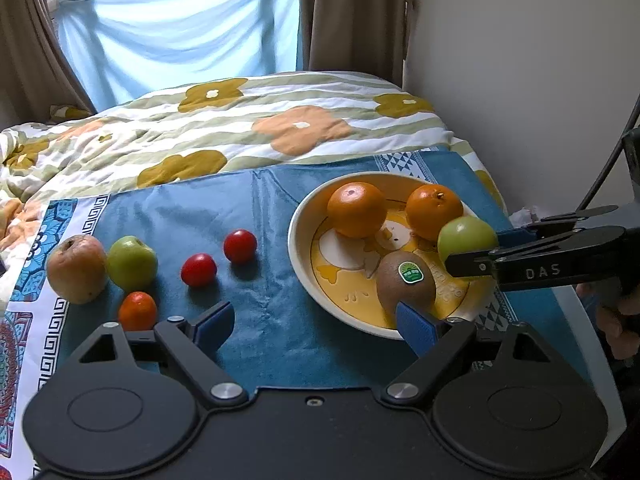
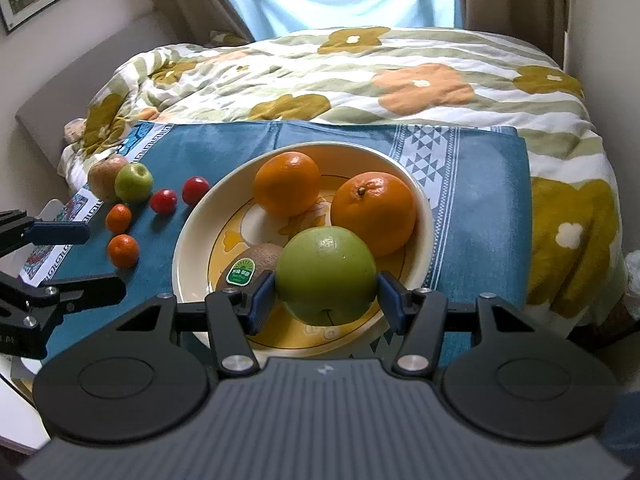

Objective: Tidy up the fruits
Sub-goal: 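Open both grippers to release the kiwi and green apple in the bowl, then move both grippers back toward the remaining fruits on the cloth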

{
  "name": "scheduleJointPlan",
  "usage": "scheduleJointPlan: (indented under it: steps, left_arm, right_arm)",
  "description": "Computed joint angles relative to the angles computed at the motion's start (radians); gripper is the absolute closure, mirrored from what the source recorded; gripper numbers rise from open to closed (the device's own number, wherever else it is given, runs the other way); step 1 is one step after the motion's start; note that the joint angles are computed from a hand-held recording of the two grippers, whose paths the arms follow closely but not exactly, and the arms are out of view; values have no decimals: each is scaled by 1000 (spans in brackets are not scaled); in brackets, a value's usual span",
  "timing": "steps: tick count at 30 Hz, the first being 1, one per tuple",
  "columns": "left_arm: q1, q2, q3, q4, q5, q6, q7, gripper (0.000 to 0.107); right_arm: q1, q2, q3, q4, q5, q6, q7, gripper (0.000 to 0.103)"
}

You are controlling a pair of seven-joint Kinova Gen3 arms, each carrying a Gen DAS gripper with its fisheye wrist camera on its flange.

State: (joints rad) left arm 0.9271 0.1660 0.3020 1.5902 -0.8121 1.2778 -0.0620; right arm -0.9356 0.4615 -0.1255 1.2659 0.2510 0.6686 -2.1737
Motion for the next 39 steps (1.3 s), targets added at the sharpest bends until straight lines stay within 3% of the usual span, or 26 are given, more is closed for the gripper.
scheduleJointPlan:
  steps: [1, 4, 11, 22, 28, 33, 39]
  left_arm:
    - [0, 1, 0, -4, 1, 4, -1, 17]
    - [7, 4, 0, -14, 2, 21, 7, 17]
    - [33, 7, 7, -31, -7, 64, 42, 17]
    - [97, 0, 28, -68, -48, 202, 128, 17]
    - [121, -24, 49, -83, -39, 329, 168, 16]
    - [89, -82, 74, -56, 3, 390, 142, 13]
    - [3, -199, 115, 40, 24, 399, 83, 7]
  right_arm:
    - [3, -9, -1, 16, 2, -16, -10, 30]
    - [-9, -46, 20, 77, 16, -89, -50, 3]
    - [-21, -87, 32, 119, 68, -105, -137, 2]
    - [-72, -111, 9, 58, 190, 58, -221, 2]
    - [-111, -97, -8, -18, 226, 148, -240, 2]
    - [-148, -60, -18, -117, 224, 201, -234, 2]
    - [-250, 17, 20, -261, 266, 264, -279, 0]
